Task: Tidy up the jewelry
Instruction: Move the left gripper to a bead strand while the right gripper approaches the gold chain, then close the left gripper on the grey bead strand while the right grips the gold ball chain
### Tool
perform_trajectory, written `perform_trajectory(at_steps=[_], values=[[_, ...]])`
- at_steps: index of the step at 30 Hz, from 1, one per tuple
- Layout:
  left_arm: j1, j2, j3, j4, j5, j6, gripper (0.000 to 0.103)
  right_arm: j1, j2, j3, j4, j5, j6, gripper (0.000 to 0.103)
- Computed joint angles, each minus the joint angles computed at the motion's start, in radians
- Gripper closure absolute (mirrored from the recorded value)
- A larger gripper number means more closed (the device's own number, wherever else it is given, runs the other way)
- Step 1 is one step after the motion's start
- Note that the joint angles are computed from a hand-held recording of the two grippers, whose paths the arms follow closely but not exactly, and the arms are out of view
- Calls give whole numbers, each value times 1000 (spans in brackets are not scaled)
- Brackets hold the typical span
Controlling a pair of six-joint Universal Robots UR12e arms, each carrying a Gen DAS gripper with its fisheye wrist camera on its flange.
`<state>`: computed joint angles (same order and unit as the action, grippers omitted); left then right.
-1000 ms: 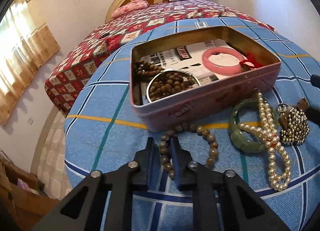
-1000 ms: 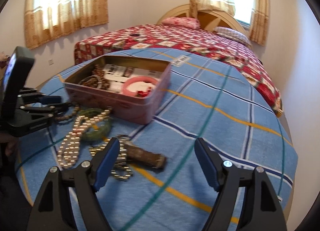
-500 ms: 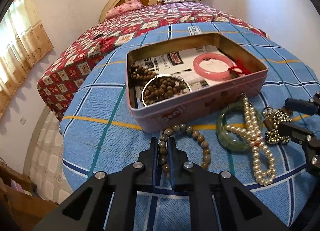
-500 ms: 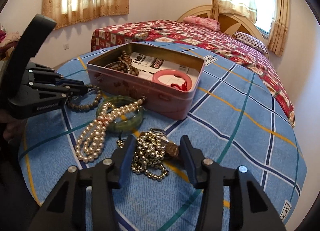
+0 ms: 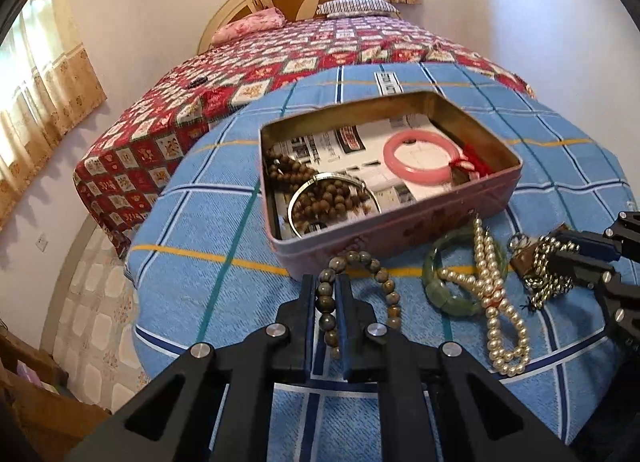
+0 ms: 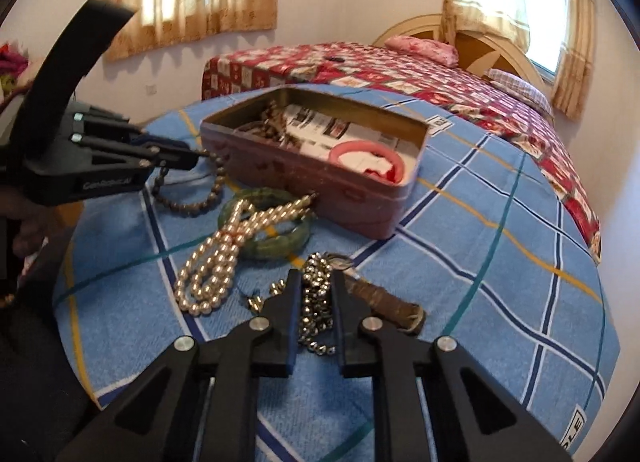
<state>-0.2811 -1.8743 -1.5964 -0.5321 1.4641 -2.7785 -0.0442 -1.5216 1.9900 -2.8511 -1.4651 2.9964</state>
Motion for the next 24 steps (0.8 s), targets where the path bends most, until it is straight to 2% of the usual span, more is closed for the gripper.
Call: perform_trajectory(at_steps=[7,24], values=[[6,12,0,8,-18,-8,94,-11,-10,-4,-34,-7,39,87],[7,30,-1,26,-50,-19,94,-19,-15,-5,-70,-5,62,87]])
